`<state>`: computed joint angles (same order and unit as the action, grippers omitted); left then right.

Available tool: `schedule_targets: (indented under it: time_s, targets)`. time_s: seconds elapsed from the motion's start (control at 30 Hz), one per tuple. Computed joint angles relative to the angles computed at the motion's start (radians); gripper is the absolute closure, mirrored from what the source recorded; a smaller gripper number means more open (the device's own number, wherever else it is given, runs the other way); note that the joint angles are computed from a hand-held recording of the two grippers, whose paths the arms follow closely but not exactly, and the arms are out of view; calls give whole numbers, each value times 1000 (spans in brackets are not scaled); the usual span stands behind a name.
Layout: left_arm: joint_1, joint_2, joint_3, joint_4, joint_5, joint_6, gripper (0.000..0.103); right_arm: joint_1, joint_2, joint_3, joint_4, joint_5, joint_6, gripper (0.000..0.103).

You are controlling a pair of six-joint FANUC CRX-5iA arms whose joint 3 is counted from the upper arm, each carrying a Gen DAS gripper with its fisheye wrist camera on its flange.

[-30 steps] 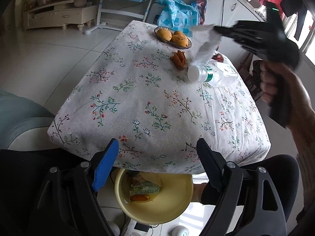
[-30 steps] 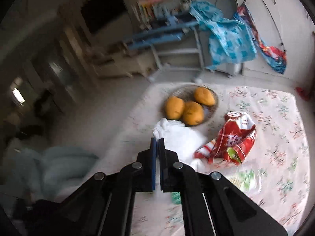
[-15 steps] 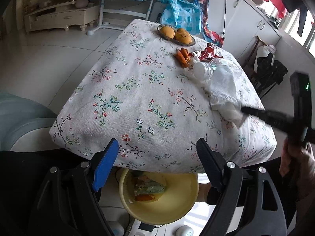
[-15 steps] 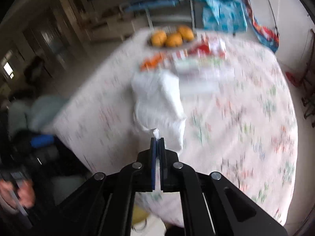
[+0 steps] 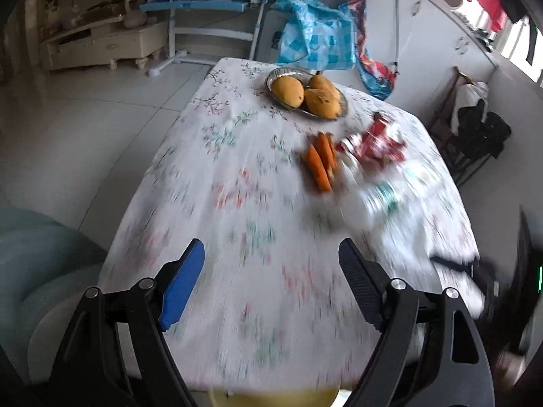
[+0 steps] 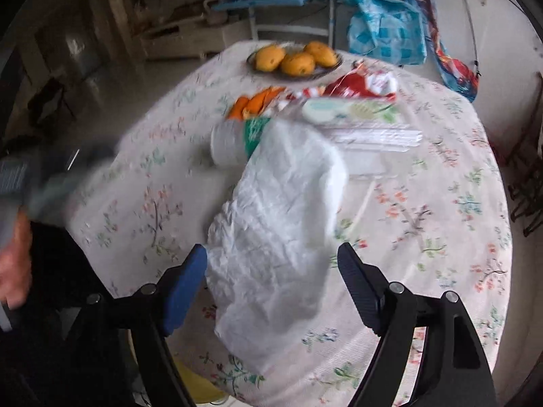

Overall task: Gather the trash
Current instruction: 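Lift the bag with the right tool while the left tool grasps another orange peel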

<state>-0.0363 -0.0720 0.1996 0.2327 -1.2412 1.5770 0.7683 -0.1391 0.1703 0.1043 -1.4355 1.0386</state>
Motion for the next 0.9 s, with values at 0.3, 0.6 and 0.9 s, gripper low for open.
schedule_targets:
  time_s: [0.3, 0.6, 0.9]
  targets:
    - [-90, 253, 242, -105, -28, 62, 25, 1, -17, -32, 9, 9, 15, 47]
    - [-118, 304, 286, -138, -8, 33, 28, -22, -24, -38, -3, 23, 21, 61]
    - [-113, 293, 255, -76, 21, -31, 67, -35, -29, -34, -24, 25, 17, 79]
